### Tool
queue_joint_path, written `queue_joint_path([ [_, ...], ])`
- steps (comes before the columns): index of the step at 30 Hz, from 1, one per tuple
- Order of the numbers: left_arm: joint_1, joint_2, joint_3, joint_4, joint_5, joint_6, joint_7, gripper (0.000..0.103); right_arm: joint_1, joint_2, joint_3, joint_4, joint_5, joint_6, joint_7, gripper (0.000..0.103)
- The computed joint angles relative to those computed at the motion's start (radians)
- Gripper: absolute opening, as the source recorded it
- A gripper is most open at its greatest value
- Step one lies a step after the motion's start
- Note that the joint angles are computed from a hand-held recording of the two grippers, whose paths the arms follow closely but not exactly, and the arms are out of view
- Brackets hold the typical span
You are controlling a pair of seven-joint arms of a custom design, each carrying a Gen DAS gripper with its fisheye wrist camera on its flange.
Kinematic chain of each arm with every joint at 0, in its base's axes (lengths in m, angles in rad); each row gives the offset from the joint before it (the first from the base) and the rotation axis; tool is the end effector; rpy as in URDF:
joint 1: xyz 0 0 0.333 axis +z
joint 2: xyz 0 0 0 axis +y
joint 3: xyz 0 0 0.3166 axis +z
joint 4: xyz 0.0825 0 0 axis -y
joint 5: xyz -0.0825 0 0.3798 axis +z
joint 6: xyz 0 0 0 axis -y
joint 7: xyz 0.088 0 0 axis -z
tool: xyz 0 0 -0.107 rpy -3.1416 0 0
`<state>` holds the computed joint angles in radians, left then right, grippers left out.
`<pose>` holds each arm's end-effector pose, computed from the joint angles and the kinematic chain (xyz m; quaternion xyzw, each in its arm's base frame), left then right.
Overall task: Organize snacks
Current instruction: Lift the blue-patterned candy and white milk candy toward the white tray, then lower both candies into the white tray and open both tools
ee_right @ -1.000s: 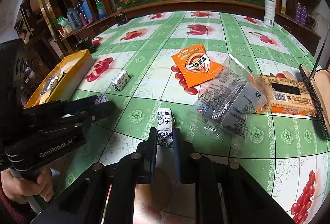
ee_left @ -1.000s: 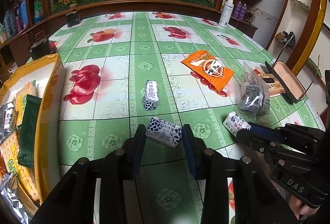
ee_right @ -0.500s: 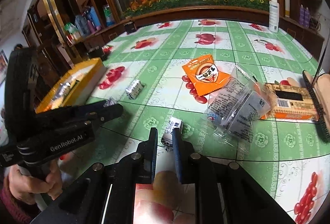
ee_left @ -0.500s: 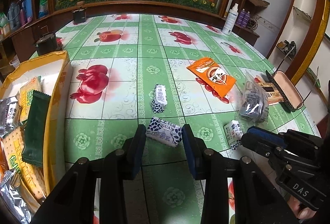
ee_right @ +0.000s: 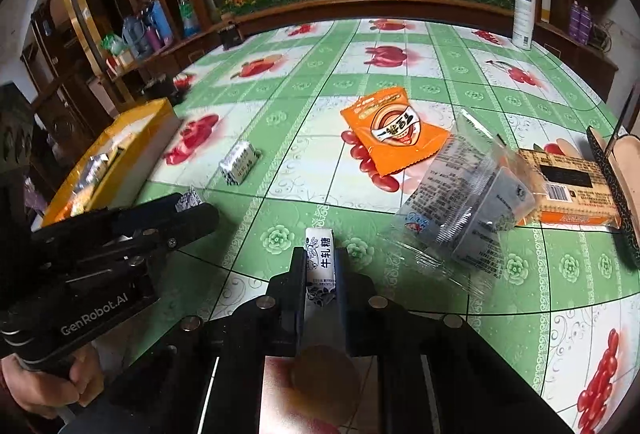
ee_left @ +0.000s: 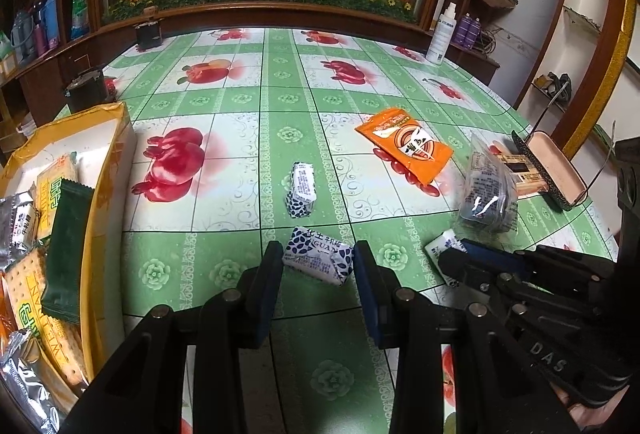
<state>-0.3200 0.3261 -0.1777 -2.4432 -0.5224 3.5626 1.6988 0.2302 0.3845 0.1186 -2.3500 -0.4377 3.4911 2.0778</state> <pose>0.4842 -0.1916 0.2634 -0.6474 0.6672 -0.3137 0.1932 0.4993 0.2338 0.2612 -0.7450 0.5573 -0.1169 0.3475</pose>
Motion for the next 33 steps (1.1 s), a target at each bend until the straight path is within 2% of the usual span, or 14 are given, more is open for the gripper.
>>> queue_joint_path([
  [3, 0.008, -0.002, -0.006, -0.004, 0.011, 0.005, -0.011, 0.035, -0.064, 0.003, 0.049, -0.005, -0.057, 0.037, 0.041, 0.015],
  [5, 0.013, -0.004, -0.011, -0.007, 0.016, 0.008, -0.019, 0.035, -0.084, 0.005, 0.065, -0.002, -0.088, 0.053, 0.071, 0.015],
  [9, 0.046, -0.018, -0.03, -0.022, 0.054, 0.02, -0.065, 0.035, -0.049, -0.001, 0.048, 0.002, -0.091, 0.089, 0.094, 0.015],
  [12, 0.08, -0.036, -0.049, -0.045, 0.101, 0.037, -0.112, 0.035, -0.059, 0.005, 0.068, 0.02, -0.133, 0.093, 0.138, 0.015],
  [16, 0.115, -0.077, -0.061, -0.088, 0.157, 0.06, -0.173, 0.035, -0.04, 0.003, 0.064, 0.03, -0.155, 0.098, 0.161, 0.015],
  [20, 0.167, -0.121, -0.072, -0.136, 0.247, 0.083, -0.264, 0.035, -0.084, 0.018, 0.113, 0.065, -0.247, 0.087, 0.243, 0.015],
  [23, 0.192, -0.164, -0.063, -0.182, 0.3, 0.109, -0.324, 0.035, -0.098, 0.028, 0.137, 0.093, -0.305, 0.084, 0.294, 0.015],
  [28, 0.214, -0.239, -0.025, -0.259, 0.339, 0.148, -0.377, 0.035, -0.073, 0.043, 0.154, 0.139, -0.363, 0.08, 0.339, 0.015],
  [33, 0.251, -0.3, 0.024, -0.335, 0.361, 0.166, -0.416, 0.035, -0.071, 0.077, 0.212, 0.201, -0.458, 0.045, 0.388, 0.015],
])
